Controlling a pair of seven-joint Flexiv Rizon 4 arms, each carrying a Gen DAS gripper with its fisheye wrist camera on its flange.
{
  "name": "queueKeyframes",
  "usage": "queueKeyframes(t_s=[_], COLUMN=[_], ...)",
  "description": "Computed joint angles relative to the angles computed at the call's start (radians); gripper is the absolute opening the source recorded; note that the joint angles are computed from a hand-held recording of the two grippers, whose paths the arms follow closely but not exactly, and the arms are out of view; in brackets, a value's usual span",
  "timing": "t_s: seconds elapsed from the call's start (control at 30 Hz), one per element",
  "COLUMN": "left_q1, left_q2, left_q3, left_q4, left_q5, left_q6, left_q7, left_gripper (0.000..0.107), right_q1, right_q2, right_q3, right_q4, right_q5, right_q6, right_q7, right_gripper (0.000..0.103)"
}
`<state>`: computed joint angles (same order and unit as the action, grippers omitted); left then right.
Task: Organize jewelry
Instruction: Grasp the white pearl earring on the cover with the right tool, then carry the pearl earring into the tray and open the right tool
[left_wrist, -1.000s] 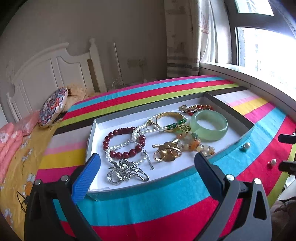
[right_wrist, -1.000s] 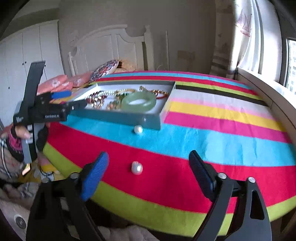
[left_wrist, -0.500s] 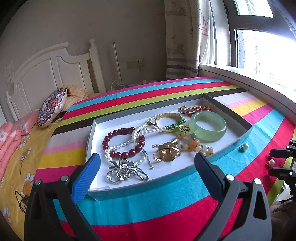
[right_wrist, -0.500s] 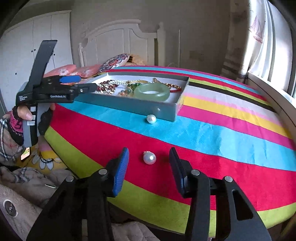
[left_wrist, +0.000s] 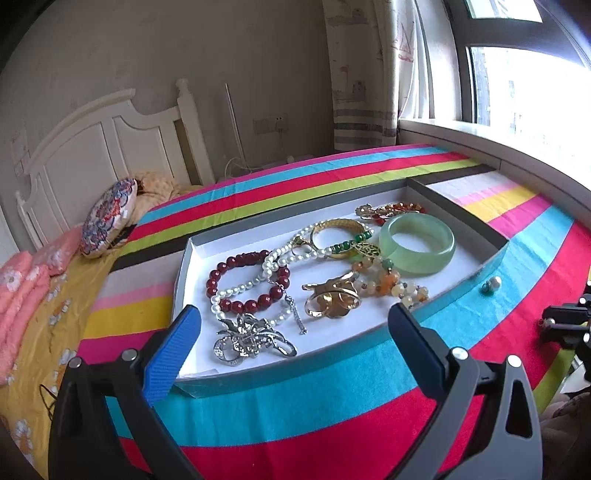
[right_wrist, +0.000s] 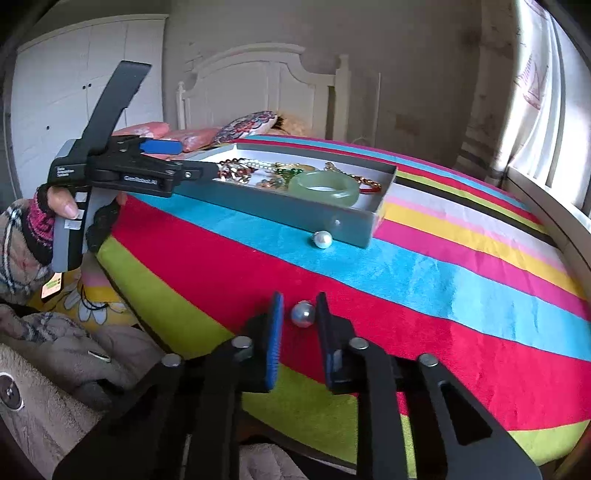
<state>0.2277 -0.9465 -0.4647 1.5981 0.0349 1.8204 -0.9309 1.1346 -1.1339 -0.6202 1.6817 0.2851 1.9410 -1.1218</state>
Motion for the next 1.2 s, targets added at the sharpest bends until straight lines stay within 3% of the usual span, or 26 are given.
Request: queueKeyframes(t_s=[0.1,0.27,0.37,0.43,0.57,0.67,0.77,0.97,1.03,1.2], left_q1=[-0.006,0.064,0.119,0.118,0.029,-0.108,-0.188,-0.245,-0.26,-0.192], left_q2=[0.01,0.03,0.034,0.042,0.073,0.086,0.072,0.07,0.065,0.056], left_q3=[0.006,-0.108,-0.216,-0.248,-0.194,-0.061,0.015,0.053,0.057,-0.038], left_q4=[0.018,0.086,0.133,0.147,0.119,0.056,0.004,-0.019,-0.016,0.027], left_q5=[0.011,0.011,-0.017,-0.044,-0.117,-0.155,-0.204,-0.284,-0.289,-0.319], left_q6=[0.014,-0.089,-0.174,-0.216,-0.319,-0.358,-0.376,-0.381,-0.351,-0.32], left_q7=[-0.002,0.026,0.078,0.105,0.12,0.093,0.071,0.099,0.123,0.188], left_gripper=[0.101,0.1,0.1,0.099,0.07,0.054,0.039,0.028,0.017,0.015], right_q1=[-0.002,0.008,0.019,0.017,0.02,0.015,0.004,-0.017,-0.022,-0.029], right_q2=[-0.004,-0.011,-0.015,-0.012,-0.013,-0.008,-0.001,0.011,0.015,0.024], right_q3=[0.003,-0.008,-0.022,-0.017,-0.015,-0.002,0.02,0.063,0.075,0.094], right_q4=[0.002,0.009,0.015,0.017,0.019,0.024,0.028,0.019,0.016,0.005], right_q5=[0.014,0.081,0.135,0.155,0.199,0.225,0.251,0.3,0.315,0.338], right_q6=[0.017,0.053,0.075,0.085,0.098,0.12,0.142,0.163,0.167,0.162], right_q7=[0.0,0.012,0.013,0.008,0.0,-0.012,-0.033,-0.088,-0.106,-0.148], right_gripper=[0.016,0.016,0.016,0.016,0.016,0.016,0.016,0.016,0.016,0.016])
